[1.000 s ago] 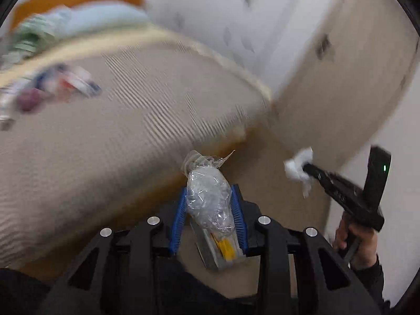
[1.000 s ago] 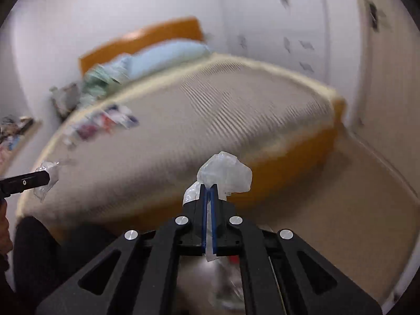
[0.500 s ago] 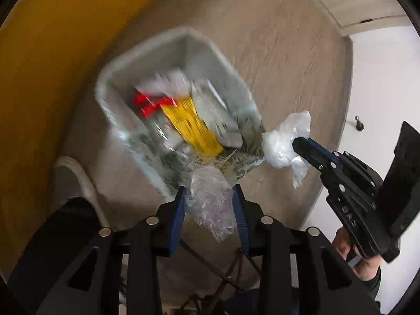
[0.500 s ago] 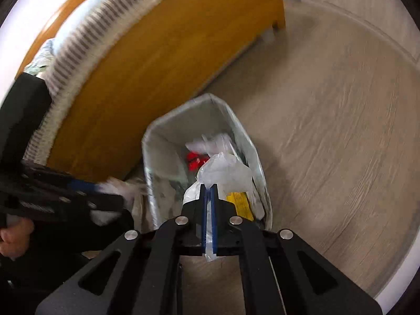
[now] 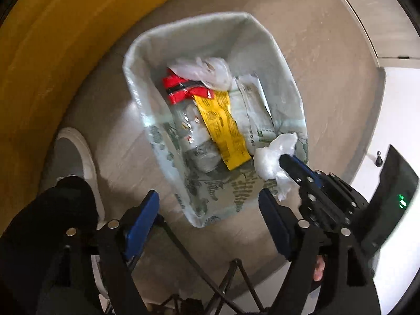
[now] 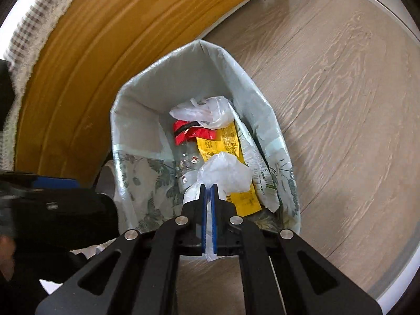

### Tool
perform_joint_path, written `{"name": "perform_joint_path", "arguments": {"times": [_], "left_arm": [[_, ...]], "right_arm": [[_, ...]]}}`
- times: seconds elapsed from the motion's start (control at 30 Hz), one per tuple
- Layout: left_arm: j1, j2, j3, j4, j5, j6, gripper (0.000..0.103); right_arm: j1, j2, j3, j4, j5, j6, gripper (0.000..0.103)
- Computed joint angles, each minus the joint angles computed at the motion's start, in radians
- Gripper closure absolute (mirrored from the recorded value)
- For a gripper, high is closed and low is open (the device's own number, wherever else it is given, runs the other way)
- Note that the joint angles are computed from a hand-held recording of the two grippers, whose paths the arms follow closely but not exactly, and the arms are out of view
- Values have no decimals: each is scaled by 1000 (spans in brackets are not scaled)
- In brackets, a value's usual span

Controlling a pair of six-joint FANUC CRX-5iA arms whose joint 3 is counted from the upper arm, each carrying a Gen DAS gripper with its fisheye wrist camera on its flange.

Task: Collect trash
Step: 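Open the right tool to drop the white plastic bag into the wastebasket, then turn both tools back toward the trash on the bed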

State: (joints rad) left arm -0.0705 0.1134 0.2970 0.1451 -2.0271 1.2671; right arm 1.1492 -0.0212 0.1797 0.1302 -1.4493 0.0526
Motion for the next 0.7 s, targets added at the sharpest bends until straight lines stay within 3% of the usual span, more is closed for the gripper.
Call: {"name": "perform_joint_path", "arguments": {"times": [0.03, 0.07, 0.1, 0.33, 0.47, 0.6, 0.7], "left_arm": [[4, -3, 10, -6, -7, -3, 26], [12, -5, 18, -7, -15, -1, 26], [15, -9, 21, -10, -18, 5, 26], [56, -49, 54, -30, -13, -1, 26], [84, -69, 78, -5, 54, 18, 26], [135, -42, 142, 88, 93, 11, 26], [199, -33, 195, 193, 129, 20, 26]], "right_arm": [[-14, 14, 13, -31, -4, 23, 84], [-27, 26, 26, -67, -9, 49, 50], [-27, 34, 31, -74, -18, 48, 34], [7, -5, 6, -8, -33, -73, 34], [29, -2, 46, 41, -90, -80, 34], [42, 40, 146, 98, -185, -55, 34], [45, 122, 311, 168, -301, 31, 34]]}}
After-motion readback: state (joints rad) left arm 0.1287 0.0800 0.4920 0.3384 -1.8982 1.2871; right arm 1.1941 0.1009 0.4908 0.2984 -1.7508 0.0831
